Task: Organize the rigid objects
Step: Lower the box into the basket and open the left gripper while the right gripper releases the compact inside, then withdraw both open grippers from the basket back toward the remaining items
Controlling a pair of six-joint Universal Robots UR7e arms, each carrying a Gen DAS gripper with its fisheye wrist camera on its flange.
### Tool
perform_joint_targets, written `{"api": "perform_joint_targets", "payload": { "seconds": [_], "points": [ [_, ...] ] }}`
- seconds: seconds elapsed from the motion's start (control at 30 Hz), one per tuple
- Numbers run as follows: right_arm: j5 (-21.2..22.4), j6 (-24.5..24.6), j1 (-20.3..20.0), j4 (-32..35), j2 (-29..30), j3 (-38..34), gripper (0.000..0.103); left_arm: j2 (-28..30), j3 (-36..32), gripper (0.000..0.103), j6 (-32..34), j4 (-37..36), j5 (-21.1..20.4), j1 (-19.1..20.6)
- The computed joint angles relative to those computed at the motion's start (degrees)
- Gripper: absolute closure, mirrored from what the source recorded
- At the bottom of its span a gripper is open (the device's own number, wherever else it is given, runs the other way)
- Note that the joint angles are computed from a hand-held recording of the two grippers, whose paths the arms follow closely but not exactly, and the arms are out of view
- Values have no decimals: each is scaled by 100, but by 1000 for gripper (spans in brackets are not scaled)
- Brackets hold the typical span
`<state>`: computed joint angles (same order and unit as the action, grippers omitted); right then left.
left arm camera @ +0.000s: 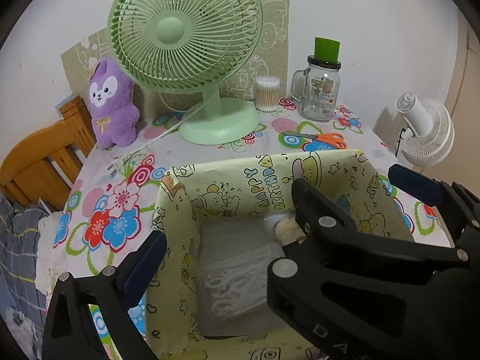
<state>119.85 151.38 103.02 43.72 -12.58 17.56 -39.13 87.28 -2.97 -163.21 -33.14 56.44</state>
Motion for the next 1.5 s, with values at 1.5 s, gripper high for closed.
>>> {"api": "perform_joint_targets", "payload": {
  "seconds": [1.5],
  "points": [
    [-54, -222, 371, -2227, -2637, 4505, 6, -916, 1967, 0, -521, -903, 524, -991]
  ]
}}
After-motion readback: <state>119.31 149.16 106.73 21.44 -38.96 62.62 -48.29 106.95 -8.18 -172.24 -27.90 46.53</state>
